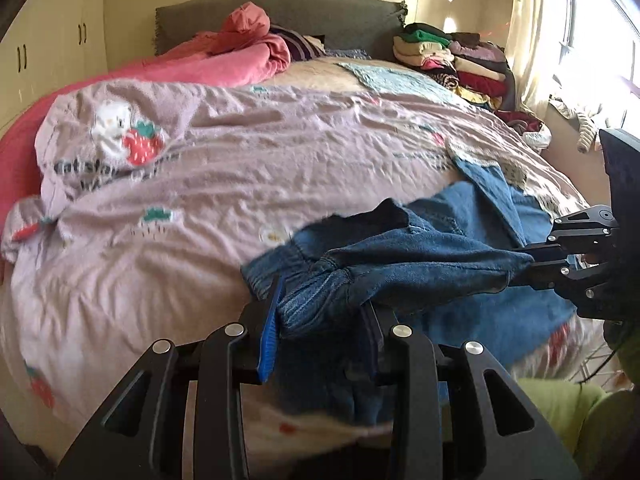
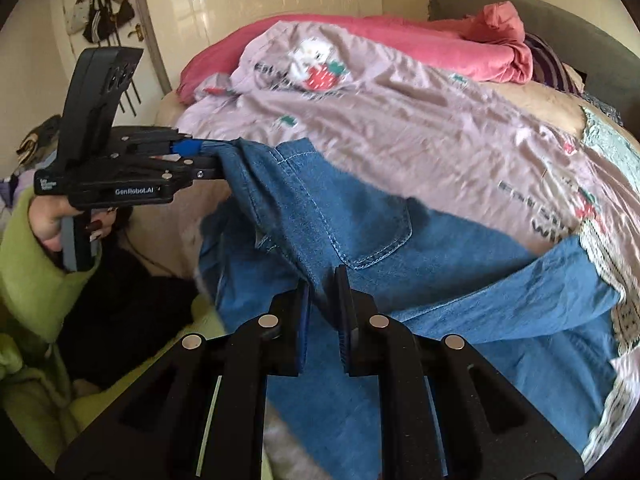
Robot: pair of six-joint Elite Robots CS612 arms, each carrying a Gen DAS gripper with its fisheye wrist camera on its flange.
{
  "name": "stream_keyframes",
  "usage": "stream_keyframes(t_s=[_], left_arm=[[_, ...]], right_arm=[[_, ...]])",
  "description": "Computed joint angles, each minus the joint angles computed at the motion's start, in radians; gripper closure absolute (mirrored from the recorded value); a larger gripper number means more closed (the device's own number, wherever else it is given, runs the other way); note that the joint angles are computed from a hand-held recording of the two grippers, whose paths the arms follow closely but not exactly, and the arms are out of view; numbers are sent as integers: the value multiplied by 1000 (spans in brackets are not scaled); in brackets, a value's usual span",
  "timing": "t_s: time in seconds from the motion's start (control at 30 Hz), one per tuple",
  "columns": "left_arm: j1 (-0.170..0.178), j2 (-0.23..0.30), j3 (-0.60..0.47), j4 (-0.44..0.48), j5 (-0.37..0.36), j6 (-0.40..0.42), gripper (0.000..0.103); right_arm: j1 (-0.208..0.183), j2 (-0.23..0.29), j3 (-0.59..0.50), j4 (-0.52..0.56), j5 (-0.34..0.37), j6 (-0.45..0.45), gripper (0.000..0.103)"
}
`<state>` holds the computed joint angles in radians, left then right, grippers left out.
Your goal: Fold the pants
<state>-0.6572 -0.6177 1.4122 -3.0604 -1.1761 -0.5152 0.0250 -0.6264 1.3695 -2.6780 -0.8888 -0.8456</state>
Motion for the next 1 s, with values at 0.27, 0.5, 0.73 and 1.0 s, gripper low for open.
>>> stream_keyframes(t_s=[0.27, 0.5, 0.73, 1.0], left_arm=[[-8, -9, 39, 18, -19, -51, 71], [-14, -11, 45, 39, -4, -70, 68], [-17, -19, 61, 41, 37, -90, 65], [-6, -42, 119, 11, -56, -171, 59]], right_arm=[[5, -14, 46, 26, -21, -42, 96], [10, -18, 60, 44, -38, -68, 96], [13, -16, 58, 78, -29, -86, 93], [18, -13, 43, 141, -50, -107, 93]])
